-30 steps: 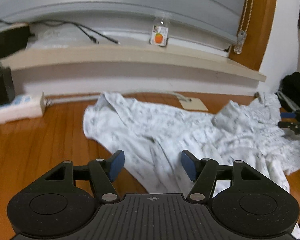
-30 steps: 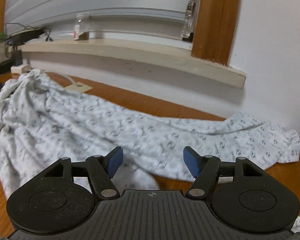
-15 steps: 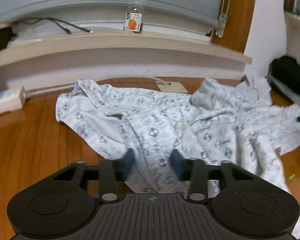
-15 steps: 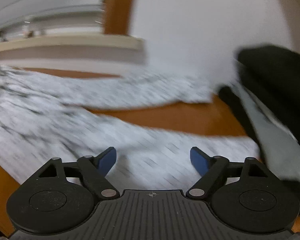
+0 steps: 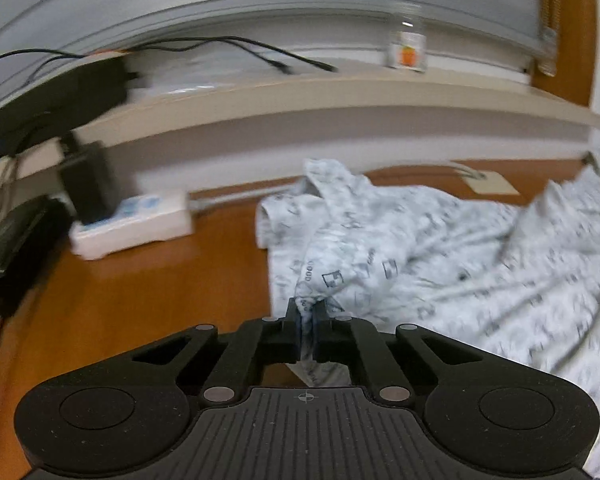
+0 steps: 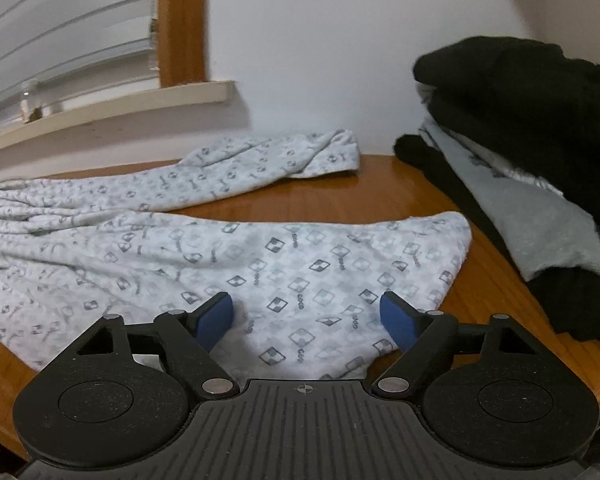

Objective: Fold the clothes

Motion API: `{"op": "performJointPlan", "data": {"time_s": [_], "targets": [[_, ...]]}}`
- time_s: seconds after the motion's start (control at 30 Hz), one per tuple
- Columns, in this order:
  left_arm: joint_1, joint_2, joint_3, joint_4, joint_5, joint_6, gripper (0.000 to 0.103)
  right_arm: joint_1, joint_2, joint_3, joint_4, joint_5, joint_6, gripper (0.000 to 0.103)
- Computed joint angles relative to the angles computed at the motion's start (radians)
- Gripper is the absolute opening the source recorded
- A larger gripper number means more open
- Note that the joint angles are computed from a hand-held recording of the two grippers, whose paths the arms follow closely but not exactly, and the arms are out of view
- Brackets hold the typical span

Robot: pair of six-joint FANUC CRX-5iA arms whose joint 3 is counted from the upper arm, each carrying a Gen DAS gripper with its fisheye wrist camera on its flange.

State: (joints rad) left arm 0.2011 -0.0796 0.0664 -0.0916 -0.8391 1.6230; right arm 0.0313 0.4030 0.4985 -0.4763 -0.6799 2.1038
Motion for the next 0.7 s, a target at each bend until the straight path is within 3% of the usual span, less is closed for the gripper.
{"op": "performJointPlan", "data": {"time_s": [0.07,0.13,0.2,0.27,0.37,0.47,0.5,0.6,0.67,0.7], "targets": [[0.011,-0.005,0.001,0.014,0.001,-0.001,0.005,-0.005,-0.004,-0.004,-0.026,0.003,0.028,0.063],[0.014,-0.013,-0.003,0.021,0.008,0.004,0.007,-0.007,-0.003,0.003,-0.038,-0.002,0.054,0.025],[0.01,-0.019,-0.004,0.019,0.014,0.01,0.007,-0.001,0.003,0.012,-0.007,-0.002,0.044,0.01],[0.004,-0.017,-0.001,0.021,0.009,0.008,0.007,0.011,0.004,0.003,0.051,0.031,0.039,0.008],[0.002,-0.012,0.003,0.025,0.0,0.003,0.007,0.035,-0.012,-0.058,0.225,0.188,-0.073,0.006],[0.018,-0.024,-0.025,0.069,0.023,-0.015,0.007,0.046,-0.015,-0.129,0.521,0.345,-0.353,0.006],[0.025,-0.03,-0.037,0.093,0.032,-0.026,0.007,0.046,-0.005,-0.129,0.59,0.349,-0.421,0.006],[0.035,-0.046,-0.063,0.137,0.044,-0.051,0.008,0.052,0.034,-0.072,0.642,0.286,-0.479,0.01],[0.034,-0.058,-0.073,0.138,0.045,-0.051,0.019,0.059,0.044,-0.032,0.582,0.249,-0.428,0.016],[0.035,-0.066,-0.081,0.142,0.046,-0.053,0.022,0.064,0.042,-0.014,0.522,0.233,-0.38,0.024]]}}
